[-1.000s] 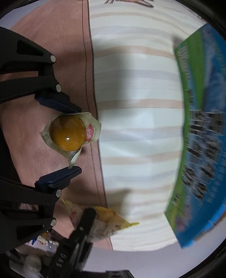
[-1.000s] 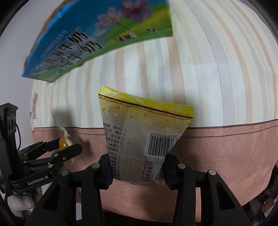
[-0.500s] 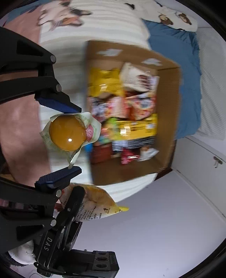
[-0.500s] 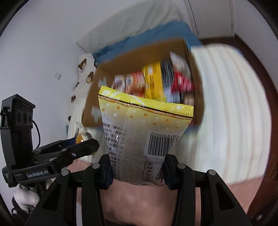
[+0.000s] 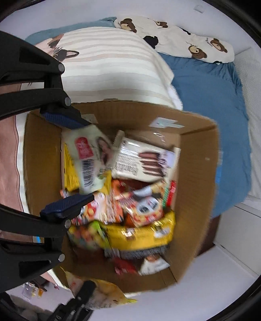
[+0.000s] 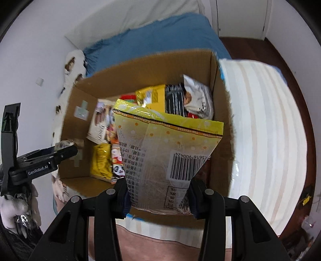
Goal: Organize snacks
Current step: 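Carry the egg snack and white bag into the box and release them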
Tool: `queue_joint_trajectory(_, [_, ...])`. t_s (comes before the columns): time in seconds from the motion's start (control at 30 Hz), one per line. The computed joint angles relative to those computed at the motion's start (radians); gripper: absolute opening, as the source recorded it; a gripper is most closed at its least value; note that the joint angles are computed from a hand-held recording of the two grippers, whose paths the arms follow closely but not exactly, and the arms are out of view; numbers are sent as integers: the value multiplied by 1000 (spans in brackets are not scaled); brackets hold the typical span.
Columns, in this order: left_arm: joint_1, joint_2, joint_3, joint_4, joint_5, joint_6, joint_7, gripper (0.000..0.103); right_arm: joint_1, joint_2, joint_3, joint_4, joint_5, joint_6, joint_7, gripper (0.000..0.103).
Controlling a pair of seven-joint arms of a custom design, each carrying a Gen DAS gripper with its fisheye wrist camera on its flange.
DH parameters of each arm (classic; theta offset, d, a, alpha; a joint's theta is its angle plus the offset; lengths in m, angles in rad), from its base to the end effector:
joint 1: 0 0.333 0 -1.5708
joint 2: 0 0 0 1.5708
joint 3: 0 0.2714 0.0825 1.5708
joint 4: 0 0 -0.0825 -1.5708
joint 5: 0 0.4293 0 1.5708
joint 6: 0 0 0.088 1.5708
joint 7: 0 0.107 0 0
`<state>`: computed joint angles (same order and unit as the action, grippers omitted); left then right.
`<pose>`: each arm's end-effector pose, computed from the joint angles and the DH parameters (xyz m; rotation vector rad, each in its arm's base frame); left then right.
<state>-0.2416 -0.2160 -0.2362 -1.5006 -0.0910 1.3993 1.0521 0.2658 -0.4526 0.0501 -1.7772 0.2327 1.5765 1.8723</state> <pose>0.4428 -0.2603 0.7164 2.2389 -2.1878 0.1798 0.4308 0.1731 0.7180 -2.0348 1.9544 0.1011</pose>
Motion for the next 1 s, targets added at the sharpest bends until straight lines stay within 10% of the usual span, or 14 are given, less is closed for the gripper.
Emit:
queue_joint_trajectory(0.13, [5, -28, 12, -68, -41, -10, -25, 59, 1, 47, 8, 7, -24, -31, -15, 48])
queue_joint_trajectory(0.27, [11, -70, 27, -136, -100, 22, -52, 87, -1, 80, 9, 25, -34, -68, -14, 96])
queue_joint_trajectory(1.0, [-27, -218, -41, -201, 13, 123, -159, 94, 12, -55, 45, -94, -126, 19, 26, 97])
